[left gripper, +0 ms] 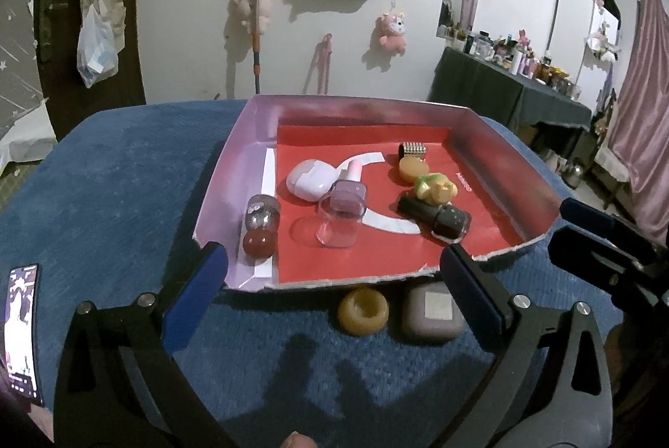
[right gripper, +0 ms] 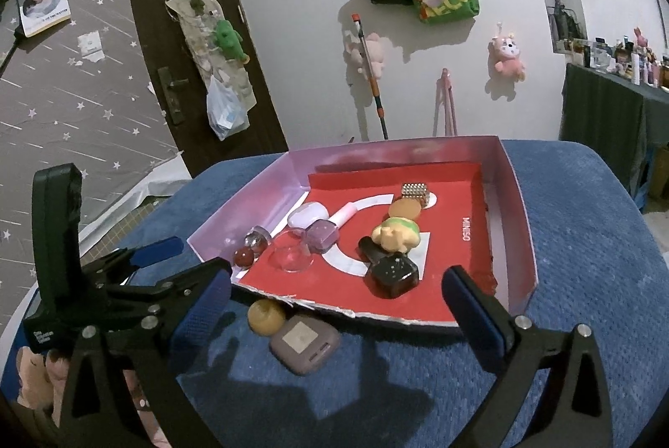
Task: Organize rigid objects
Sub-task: 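Withdraw both open tools from the box toward the remaining objects, then grasp the tan ring with the left tool while the right tool grasps the grey-brown case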
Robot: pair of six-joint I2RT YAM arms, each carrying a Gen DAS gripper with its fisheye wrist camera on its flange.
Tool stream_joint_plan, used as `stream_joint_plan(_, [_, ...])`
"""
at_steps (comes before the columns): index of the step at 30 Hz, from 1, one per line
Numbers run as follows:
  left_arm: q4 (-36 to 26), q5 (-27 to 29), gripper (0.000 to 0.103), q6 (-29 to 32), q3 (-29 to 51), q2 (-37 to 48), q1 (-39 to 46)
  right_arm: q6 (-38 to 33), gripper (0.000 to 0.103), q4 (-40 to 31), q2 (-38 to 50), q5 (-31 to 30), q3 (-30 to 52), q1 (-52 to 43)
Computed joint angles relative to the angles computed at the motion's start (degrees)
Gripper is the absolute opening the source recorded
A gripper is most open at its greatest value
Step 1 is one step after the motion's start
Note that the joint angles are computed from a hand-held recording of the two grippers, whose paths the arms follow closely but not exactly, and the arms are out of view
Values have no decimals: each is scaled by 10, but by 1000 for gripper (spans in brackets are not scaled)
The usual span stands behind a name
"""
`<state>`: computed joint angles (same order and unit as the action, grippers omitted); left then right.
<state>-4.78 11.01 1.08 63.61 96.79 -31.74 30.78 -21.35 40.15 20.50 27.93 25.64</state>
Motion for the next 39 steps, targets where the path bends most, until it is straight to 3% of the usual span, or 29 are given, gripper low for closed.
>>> stream_joint_plan(11, [10, 0, 103, -3, -46, -17, 3, 44, 103, -27, -7, 52, -18, 63])
stream_joint_plan(26, [-1, 8, 103, 0, -68, 7, 9, 95, 103, -12, 35, 33, -55, 89])
stream_joint_plan(39, [-34, -16, 103, -14, -17, 64, -1, 94, 103, -2, 58, -8, -75, 51])
